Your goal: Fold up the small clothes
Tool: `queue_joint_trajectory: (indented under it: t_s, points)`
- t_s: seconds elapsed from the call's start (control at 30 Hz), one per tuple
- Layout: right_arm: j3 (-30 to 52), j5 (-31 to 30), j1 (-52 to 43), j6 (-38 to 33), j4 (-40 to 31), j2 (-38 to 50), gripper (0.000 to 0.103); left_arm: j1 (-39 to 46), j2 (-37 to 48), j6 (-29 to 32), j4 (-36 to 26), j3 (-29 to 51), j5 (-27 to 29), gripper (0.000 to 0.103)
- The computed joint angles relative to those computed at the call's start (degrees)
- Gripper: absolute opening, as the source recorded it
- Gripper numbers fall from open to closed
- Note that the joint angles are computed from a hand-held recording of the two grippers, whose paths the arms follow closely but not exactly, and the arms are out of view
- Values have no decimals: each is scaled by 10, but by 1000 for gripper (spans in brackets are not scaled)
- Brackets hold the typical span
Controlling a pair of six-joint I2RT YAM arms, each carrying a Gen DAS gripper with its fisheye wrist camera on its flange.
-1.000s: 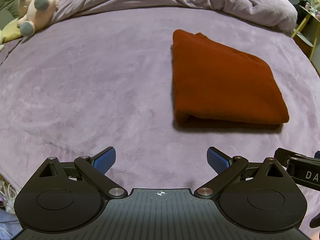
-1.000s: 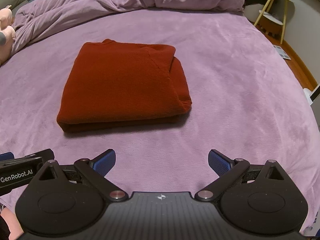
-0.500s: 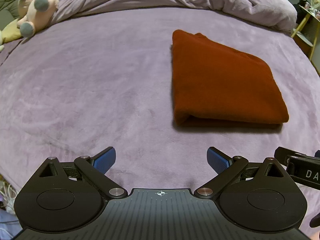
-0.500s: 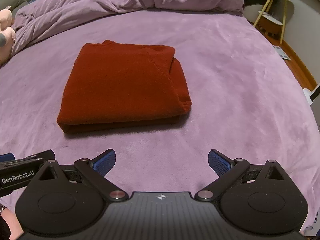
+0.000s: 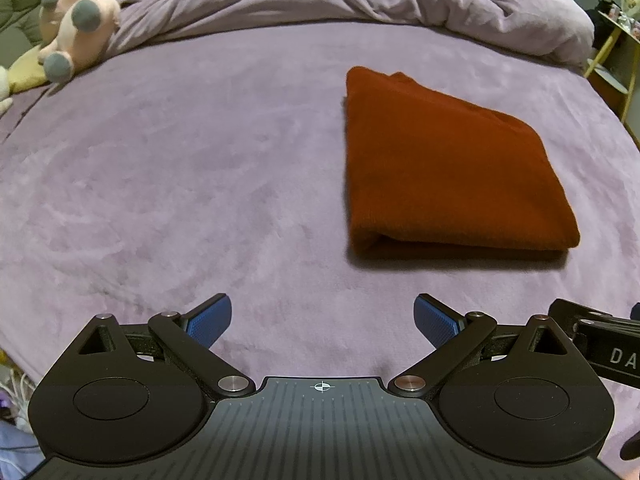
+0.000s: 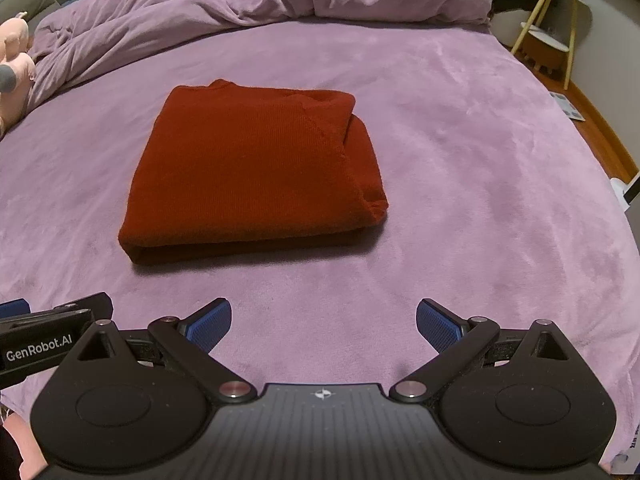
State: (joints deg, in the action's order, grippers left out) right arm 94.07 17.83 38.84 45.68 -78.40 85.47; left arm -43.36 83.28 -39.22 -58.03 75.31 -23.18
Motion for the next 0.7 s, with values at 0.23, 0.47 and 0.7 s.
queue_joint_trajectory:
  t_s: [0.23, 0.47, 0.7]
  points:
    - [-4, -4, -3, -3, 2, -1, 99, -4, 7, 0, -5, 6, -10, 101]
    - [-5, -3, -5, -4, 2, -2, 99, -8, 6, 2, -9, 10, -14, 101]
    - [-7, 0, -2, 0, 3, -7, 99, -12, 9, 1, -12, 12, -20, 101]
